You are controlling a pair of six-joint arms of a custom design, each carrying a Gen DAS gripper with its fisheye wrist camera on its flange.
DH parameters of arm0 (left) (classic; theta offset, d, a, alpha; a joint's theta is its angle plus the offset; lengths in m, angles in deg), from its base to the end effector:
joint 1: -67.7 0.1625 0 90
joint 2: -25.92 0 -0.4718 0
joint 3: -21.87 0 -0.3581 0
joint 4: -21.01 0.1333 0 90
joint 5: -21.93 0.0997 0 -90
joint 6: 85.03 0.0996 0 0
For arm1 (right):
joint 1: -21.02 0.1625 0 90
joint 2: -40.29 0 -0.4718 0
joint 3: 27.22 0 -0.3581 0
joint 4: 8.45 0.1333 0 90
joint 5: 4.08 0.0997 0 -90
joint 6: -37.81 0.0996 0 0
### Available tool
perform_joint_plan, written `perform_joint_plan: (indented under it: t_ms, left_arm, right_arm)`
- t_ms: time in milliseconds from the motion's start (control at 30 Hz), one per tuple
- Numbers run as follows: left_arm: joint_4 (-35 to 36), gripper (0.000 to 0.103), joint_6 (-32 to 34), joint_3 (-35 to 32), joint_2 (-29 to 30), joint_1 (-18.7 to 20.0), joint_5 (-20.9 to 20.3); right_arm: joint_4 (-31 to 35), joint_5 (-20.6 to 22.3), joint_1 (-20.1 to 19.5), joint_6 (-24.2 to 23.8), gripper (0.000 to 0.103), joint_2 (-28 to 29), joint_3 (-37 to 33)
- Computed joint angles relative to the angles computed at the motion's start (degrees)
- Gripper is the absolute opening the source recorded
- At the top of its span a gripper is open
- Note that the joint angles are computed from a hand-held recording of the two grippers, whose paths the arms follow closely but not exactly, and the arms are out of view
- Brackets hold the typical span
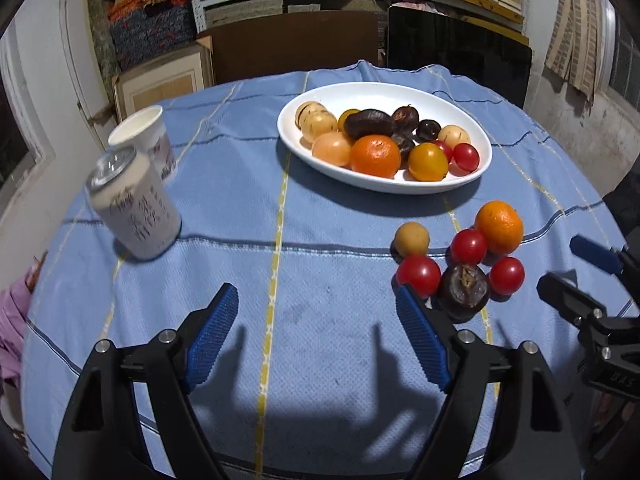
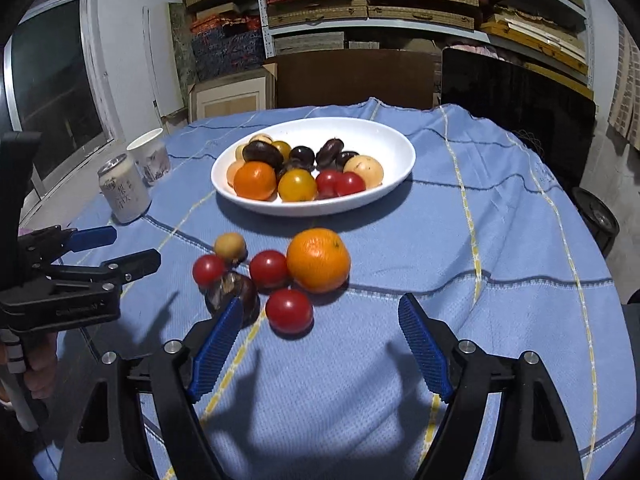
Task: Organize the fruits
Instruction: 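Move both open grippers back toward the remaining fruit cluster, then grasp a red tomato with the left gripper while the right grasps another red tomato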
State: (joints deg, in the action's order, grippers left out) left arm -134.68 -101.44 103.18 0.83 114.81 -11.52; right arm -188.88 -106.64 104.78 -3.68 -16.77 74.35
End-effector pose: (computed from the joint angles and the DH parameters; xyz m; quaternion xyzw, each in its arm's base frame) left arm -0.3408 -0.6849 0.0272 0.1630 0.8633 -0.2967 0.3743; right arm 0.0402 -0.6594 0.3114 0.2365 -0.8852 0.3138 0.2490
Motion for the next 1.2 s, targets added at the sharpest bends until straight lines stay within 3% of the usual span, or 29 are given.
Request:
perform_joint_plan:
  t_ms: [167,333,433,600,700,767,900,967,1200]
  left_arm:
    - [-4.0,0.079,3.5,0.6,0.6,0.1,0.0]
    - [-7.9,0.079,6.4,1.7,0.5,0.3,-0.3]
    - [-6.7,0.079,5.8,1.5,0.2,0.9,-1.6]
    - [-5.6,0.079,5.1,0.9,0.2,1.1,-2.6]
    - [-5.5,0.079,5.4,0.7,0.4,1.1,-2.8]
    - [-4.9,0.079,5.4,0.4,0.7,1.1,-2.6]
    - [-4.1,0.079,5.6,0.0,1.2,1.1,-2.3]
    - [-4.1,0.079,5.7,-0.1,1.4,1.1,-2.2]
    - [-4.6,0.079,6.4,-0.3,2.1,1.0,-1.1]
  right_arm:
    - [0.4,-0.6,0.0,0.1,0.081,0.1,0.6]
    - [-1.4,-6.0,1.7,-4.0,0.081,1.9,0.4]
    - [-0.8,-10.5,2.7,-6.7,0.078,3.7,-0.9]
    - [1.4,-12.3,3.2,-7.5,0.071,5.5,-2.8]
    - [2.3,-11.4,3.1,-7.5,0.067,5.8,-3.4]
    - [5.0,-9.4,2.7,-6.1,0.054,5.3,-3.8]
    - [5.6,-7.1,2.0,-4.4,0.045,4.9,-3.7]
    - [6.2,-6.4,1.6,-2.8,0.034,4.7,-4.1]
    - [8.6,-4.5,1.0,-1.1,0.032,3.7,-4.2]
